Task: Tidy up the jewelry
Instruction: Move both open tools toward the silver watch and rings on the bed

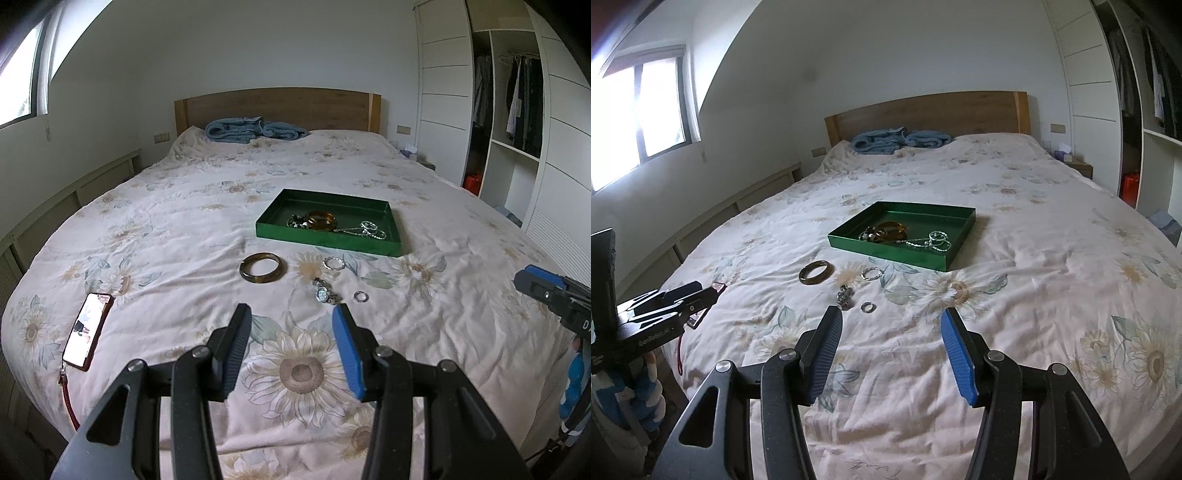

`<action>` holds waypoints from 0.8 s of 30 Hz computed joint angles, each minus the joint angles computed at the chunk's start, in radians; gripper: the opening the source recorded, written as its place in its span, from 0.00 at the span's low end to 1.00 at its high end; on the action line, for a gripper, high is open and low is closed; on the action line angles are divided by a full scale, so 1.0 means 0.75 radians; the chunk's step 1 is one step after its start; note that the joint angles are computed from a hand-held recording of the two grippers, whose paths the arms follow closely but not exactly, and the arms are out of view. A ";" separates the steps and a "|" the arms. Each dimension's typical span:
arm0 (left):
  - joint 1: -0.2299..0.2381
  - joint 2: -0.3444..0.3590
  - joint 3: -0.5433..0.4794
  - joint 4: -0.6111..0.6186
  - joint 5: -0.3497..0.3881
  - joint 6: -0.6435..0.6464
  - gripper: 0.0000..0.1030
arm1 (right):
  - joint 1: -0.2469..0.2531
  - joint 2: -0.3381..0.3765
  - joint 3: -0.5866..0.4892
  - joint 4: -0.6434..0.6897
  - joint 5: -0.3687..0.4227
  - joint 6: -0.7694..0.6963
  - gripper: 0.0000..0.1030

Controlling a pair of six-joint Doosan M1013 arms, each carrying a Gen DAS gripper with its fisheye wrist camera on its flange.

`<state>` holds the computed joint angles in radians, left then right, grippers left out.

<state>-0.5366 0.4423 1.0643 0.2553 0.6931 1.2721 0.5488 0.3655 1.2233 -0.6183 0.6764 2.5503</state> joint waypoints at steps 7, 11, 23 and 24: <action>-0.005 -0.001 0.008 0.028 -0.007 -0.026 0.42 | -0.005 0.007 -0.006 0.018 -0.003 -0.013 0.55; 0.005 0.001 0.010 -0.005 -0.017 -0.024 0.42 | -0.009 0.013 -0.009 0.030 -0.006 -0.019 0.55; 0.077 0.021 0.011 -0.068 0.020 -0.029 0.42 | -0.034 0.043 -0.021 0.093 -0.023 -0.073 0.55; 0.081 0.027 0.006 -0.075 0.031 -0.025 0.42 | -0.037 0.047 -0.022 0.104 -0.024 -0.084 0.55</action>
